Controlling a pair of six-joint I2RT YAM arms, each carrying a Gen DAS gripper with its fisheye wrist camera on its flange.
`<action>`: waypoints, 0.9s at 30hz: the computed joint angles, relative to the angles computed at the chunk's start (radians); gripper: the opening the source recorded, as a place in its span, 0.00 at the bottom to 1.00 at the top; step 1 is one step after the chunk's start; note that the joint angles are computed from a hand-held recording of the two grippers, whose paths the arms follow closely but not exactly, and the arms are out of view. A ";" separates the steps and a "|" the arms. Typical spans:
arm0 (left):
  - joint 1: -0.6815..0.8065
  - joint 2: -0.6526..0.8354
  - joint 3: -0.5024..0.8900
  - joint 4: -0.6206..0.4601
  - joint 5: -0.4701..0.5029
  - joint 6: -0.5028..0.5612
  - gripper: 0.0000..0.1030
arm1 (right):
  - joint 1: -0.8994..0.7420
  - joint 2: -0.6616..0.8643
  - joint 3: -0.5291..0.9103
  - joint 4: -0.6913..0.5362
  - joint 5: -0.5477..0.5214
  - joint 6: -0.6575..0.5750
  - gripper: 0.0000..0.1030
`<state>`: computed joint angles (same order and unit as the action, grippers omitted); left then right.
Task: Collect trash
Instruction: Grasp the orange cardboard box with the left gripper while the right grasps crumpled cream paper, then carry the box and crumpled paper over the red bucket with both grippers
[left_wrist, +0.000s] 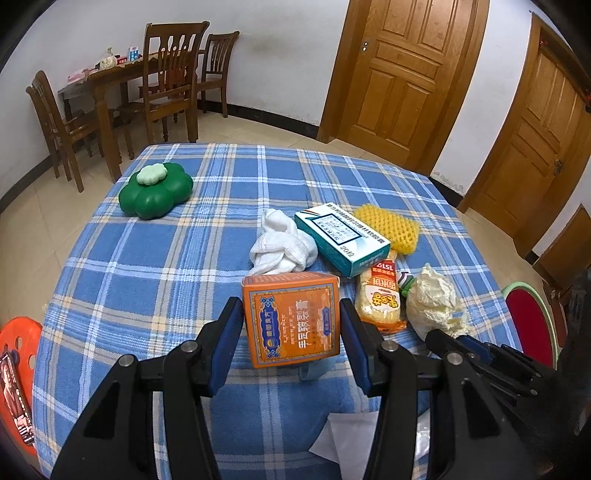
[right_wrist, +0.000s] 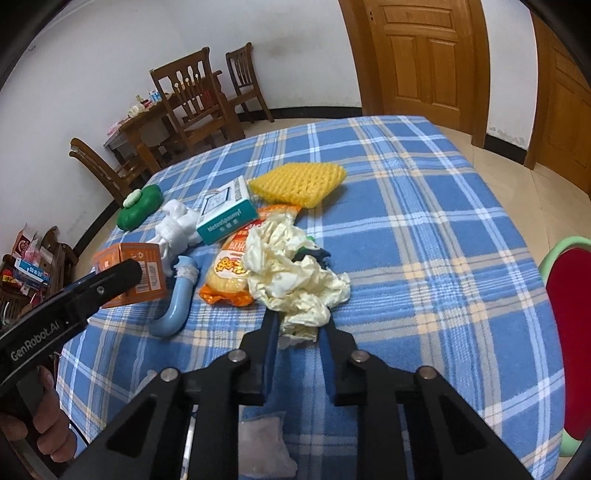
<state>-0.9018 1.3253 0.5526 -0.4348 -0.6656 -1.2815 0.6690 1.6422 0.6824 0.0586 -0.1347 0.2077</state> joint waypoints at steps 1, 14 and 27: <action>-0.005 0.000 0.004 -0.006 -0.004 -0.003 0.52 | -0.004 -0.018 -0.011 0.002 -0.002 0.000 0.22; -0.087 0.026 0.102 -0.074 -0.052 -0.014 0.52 | -0.091 -0.246 -0.120 -0.031 -0.035 0.003 0.21; -0.122 0.093 0.243 -0.043 -0.041 0.119 0.52 | -0.256 -0.494 -0.192 -0.139 -0.079 -0.013 0.21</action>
<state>-1.0233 1.4187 0.7955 -0.4778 -0.7067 -1.1626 0.4131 1.1485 0.4905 -0.0806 -0.2142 0.1947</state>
